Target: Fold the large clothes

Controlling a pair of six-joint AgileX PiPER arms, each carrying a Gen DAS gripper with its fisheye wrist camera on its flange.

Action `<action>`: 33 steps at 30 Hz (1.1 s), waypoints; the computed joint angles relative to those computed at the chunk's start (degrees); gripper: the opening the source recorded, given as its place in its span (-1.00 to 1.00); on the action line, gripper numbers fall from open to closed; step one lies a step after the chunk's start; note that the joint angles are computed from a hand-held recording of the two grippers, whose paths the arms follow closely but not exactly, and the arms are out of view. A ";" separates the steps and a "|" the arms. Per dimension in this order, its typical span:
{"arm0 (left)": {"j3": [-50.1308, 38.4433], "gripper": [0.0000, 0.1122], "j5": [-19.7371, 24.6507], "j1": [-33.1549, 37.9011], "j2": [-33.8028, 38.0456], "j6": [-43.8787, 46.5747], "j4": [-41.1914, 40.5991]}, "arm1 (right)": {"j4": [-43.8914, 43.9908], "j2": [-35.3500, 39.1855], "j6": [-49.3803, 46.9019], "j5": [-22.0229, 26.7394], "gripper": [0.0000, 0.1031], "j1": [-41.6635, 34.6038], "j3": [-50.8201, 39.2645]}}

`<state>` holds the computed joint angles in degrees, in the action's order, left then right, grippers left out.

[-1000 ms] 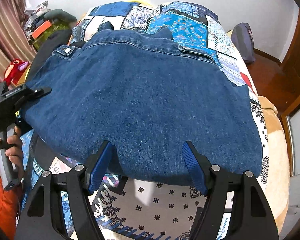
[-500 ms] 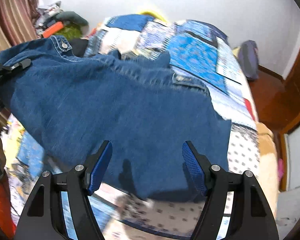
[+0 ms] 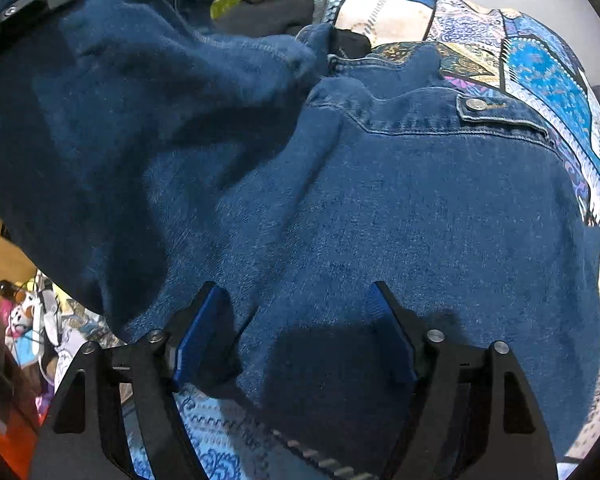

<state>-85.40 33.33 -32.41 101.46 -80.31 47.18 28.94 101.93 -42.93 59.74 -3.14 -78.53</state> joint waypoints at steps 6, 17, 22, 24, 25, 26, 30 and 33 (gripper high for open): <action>-3.98 -0.46 2.44 -4.03 2.69 2.40 2.53 | 2.66 -1.01 -2.64 4.58 0.40 -8.60 -3.40; -31.37 -0.45 9.29 -14.98 23.80 27.18 -12.89 | 2.70 -3.87 -3.75 4.81 0.40 -30.63 -9.60; -46.58 -0.41 20.39 -19.31 36.44 41.28 -21.26 | 1.33 -3.31 -4.37 6.66 0.40 -36.72 -10.36; -46.73 -0.31 22.62 -21.55 36.90 40.33 -16.21 | 1.48 -3.22 -5.02 8.23 0.40 -38.78 -11.26; -46.85 -0.27 23.94 -22.36 36.70 41.16 -15.16 | 1.65 -3.46 -5.70 8.59 0.40 -39.49 -11.41; -47.03 -0.20 24.89 -22.58 36.46 42.28 -15.63 | 1.77 -3.89 -6.55 8.79 0.40 -40.01 -11.42; -41.04 -0.04 22.88 -22.63 32.06 43.42 -18.38 | 2.43 -7.59 -10.31 7.89 0.40 -40.60 -9.49; -33.10 0.14 17.58 -22.28 26.38 43.43 -21.61 | 4.83 -9.62 -13.20 7.25 0.40 -40.27 -7.72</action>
<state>-118.51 50.90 -54.69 127.84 -36.88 25.58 33.77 92.31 -56.13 66.99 -43.40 -86.25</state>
